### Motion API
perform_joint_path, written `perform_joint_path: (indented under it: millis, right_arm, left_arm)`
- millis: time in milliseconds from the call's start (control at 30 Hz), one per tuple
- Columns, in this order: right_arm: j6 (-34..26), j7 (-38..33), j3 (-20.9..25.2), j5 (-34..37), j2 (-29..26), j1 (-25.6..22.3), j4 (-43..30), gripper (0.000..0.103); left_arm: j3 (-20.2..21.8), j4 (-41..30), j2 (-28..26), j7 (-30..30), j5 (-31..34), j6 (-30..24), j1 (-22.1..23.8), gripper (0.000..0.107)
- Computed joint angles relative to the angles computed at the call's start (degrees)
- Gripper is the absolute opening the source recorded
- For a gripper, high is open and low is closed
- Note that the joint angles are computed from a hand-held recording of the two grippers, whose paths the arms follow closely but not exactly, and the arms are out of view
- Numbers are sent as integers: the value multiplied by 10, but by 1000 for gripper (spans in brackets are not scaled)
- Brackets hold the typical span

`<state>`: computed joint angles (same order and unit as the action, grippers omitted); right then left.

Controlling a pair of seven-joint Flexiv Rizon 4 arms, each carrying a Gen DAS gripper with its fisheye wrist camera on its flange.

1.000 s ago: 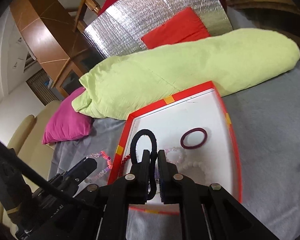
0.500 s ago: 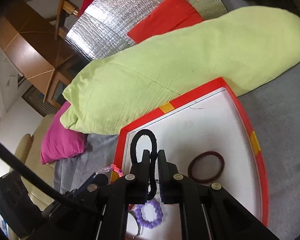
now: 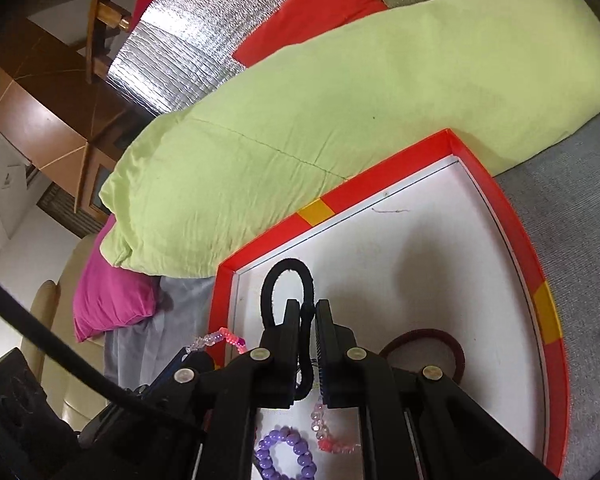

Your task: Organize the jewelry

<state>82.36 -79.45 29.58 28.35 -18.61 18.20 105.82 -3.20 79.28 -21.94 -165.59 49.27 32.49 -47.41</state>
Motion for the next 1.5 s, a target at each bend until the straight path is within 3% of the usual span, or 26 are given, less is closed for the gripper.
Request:
perform_joint_path:
  millis: [667,733,800,900,1133,1300,1500]
  right_arm:
    - [3,32,-8,-16,-12,3,6,12]
    - [6,35,-10,-20,-9,2,9,12]
    - [8,37,-9,-21,-6,-1,11,12]
    - [8,39,-9,-22,1,-4,15,12]
    - [0,48,-23,-28,27,2,31,13]
    - [5,87,-62,-74,65,32,68,35]
    - [25,171,-116,-180,123,65,145,35]
  left_arm:
    - [6,-11,-14,10,-20,-28,-2,8]
    - [5,-14,-14,13,-21,-39,-3,13]
    - [5,-16,-13,12,-20,-50,-5,37]
    - [5,-30,-16,11,-3,-84,-18,54]
    - [1,-75,-27,32,15,-166,-43,69]
    - [1,-101,-26,35,31,-228,-68,76]
    - [-9,-116,-18,0,43,-294,-98,80]
